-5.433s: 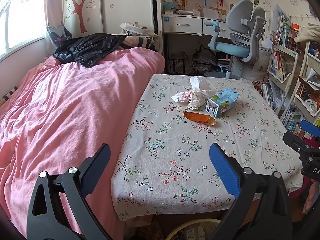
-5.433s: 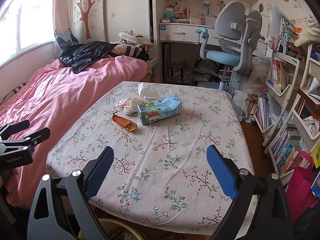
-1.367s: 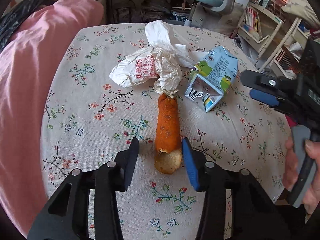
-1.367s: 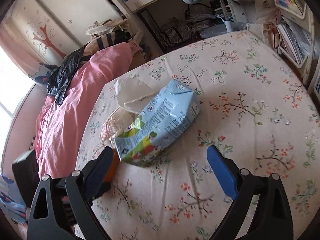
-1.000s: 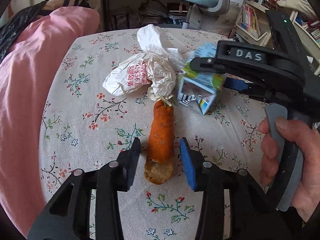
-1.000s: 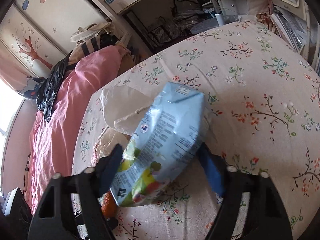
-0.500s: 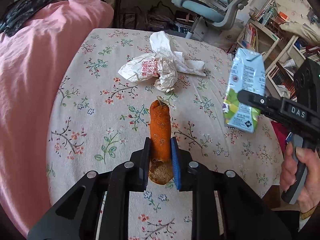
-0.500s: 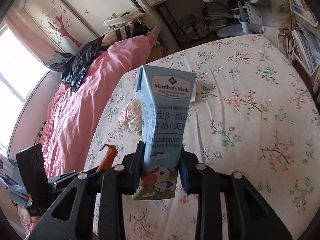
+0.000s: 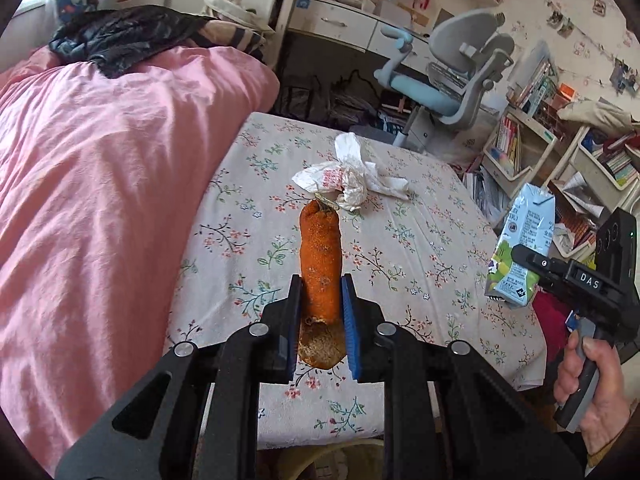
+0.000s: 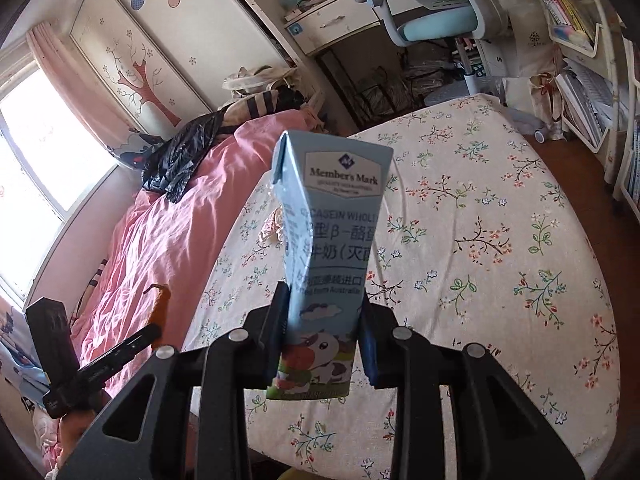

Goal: Collect trash
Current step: 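Lift the peel with the left gripper while the right gripper lifts the carton toward the wastebasket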

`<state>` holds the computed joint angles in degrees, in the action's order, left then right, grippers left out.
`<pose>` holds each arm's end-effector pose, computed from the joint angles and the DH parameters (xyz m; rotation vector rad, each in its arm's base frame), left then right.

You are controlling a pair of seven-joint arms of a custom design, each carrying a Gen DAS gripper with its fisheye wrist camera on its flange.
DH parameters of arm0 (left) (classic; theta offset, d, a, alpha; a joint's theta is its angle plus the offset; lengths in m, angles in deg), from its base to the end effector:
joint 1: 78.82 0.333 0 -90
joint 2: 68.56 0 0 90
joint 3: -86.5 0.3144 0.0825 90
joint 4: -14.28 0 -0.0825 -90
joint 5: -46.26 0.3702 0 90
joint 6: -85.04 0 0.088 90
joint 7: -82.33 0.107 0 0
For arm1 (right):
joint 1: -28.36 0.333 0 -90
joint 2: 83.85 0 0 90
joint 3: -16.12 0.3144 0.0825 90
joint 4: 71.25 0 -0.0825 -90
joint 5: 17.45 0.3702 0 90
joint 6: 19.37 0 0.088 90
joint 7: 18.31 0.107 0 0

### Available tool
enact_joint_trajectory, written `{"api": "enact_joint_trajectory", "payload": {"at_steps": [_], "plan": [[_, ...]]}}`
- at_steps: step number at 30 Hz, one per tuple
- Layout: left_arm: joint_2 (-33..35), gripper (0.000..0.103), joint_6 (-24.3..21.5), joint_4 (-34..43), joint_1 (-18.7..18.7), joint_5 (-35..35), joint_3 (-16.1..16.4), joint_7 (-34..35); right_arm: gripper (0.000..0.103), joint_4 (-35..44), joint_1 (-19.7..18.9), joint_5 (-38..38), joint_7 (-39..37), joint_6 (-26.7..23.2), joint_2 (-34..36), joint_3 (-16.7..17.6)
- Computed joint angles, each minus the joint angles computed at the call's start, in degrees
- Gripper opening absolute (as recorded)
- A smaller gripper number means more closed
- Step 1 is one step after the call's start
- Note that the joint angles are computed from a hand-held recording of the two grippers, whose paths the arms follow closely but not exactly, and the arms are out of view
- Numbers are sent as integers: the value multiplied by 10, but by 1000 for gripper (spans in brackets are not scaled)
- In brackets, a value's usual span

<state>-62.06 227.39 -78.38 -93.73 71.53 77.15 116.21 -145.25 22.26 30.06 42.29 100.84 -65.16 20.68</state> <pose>0.5790 -0.2560 0.6413 -2.0632 1.4904 -0.9578 0.6810 0.0068 0.6323 -1.7181 1.3768 0.0162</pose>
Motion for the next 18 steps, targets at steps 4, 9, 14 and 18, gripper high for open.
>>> {"api": "enact_joint_trajectory", "payload": {"at_steps": [4,9,14,18], "plan": [[-32,18,-9,-34,-1,35,-3,-47,32,-26,4,3,-15,15,-17,1],[-53,18,-4,-56,6,70,-16,-86,32,-80,16,10,-57,34,-58,-6],[-74,18,5,-79,12,100,-31,-119,32,-118,31,11,-88,43,-87,-20],[-90,18,9,-95,16,121,-43,-139,32,-143,37,21,-102,47,-106,-30]]}}
